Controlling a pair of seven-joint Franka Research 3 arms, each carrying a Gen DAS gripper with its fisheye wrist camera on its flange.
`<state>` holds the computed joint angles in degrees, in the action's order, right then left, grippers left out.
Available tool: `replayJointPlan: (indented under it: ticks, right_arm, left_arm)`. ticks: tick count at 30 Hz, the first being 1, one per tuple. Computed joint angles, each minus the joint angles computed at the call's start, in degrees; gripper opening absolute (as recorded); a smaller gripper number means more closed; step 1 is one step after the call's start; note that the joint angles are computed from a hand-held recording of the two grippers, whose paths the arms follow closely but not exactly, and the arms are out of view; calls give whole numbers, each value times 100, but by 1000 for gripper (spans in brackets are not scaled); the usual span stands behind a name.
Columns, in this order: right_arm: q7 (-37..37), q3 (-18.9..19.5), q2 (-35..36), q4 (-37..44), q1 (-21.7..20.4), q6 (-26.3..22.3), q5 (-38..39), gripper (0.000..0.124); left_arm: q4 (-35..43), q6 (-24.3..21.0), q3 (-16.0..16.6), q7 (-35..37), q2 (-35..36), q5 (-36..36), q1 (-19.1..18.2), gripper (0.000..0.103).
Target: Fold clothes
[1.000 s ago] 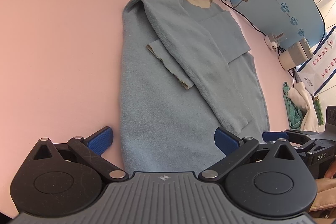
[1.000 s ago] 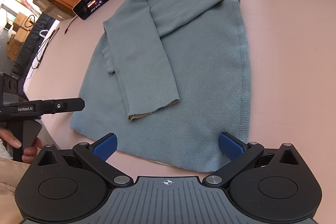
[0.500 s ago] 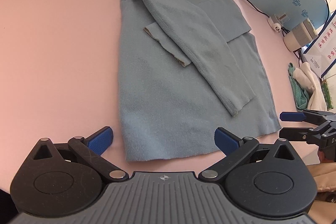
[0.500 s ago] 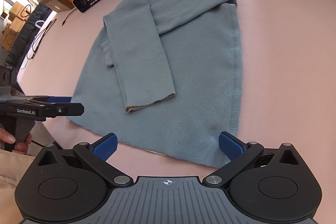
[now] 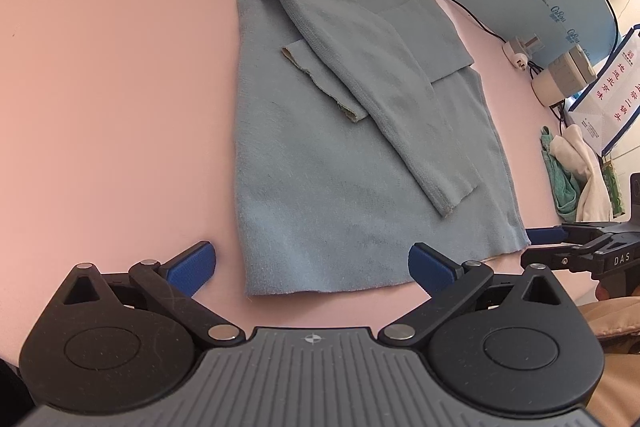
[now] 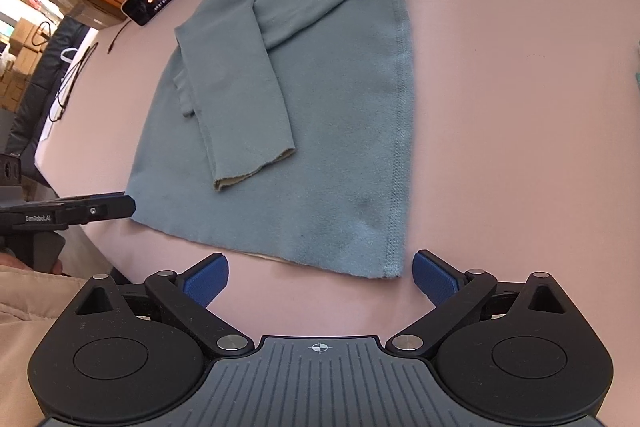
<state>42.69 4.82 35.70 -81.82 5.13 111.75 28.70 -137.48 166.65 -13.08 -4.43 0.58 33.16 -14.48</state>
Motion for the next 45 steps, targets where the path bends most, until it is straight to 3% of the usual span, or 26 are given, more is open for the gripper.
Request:
replayJointPlan:
  ticks: [16,24,29,32,34,35,36,37,38,39,40,41,42,45]
  right_arm:
    - [93,-10,107,158,88,-23,-209,101]
    - [41,8,150,211,63,-46,-174,101]
    - [99,15,210,302,27,-122,-108,100]
    - [98,-2,173,258,30,-40,-114,91]
    - [183,-28,185,294,18,-7,-112,80]
    - [251,-45,197,318,8,17,-107,68]
    - [323,-67,197,323,9,70,-121,54]
    - [379,-86,195,313,7,140,-136,47]
    - [439,-90,214,326,-16,166,-122,36]
    - [512,-91,242,353,-44,182,-97,25]
    - [585,-92,269,379,-72,198,-71,19]
    - [641,-83,301,421,-105,173,-47,10]
    - [674,-47,352,498,-165,77,19,7]
    - [630,90,452,673,-323,-259,258,4]
  left_arm:
    - [42,-41,6,305,53,-315,-32,103]
    - [49,-89,-29,1019,55,-901,-35,103]
    - [225,-405,-67,1540,122,-1294,-82,103]
    - [376,-667,-91,1796,176,-1531,-110,100]
    - [427,-743,-104,2054,191,-1775,-113,100]
    - [425,-731,-106,2154,189,-1883,-111,98]
    - [430,-783,-99,2143,176,-1893,-119,94]
    - [450,-887,-92,2099,156,-1877,-129,89]
    - [475,-1017,-86,2014,128,-1833,-140,75]
    - [482,-1120,-80,1909,79,-1769,-147,53]
    - [412,-1016,-74,1885,24,-1781,-139,38]
    - [304,-737,-74,2011,5,-2068,-122,8]
    - [206,-482,-80,2172,-9,-2378,-112,7]
    - [402,-666,-90,1968,103,-1972,-148,6]
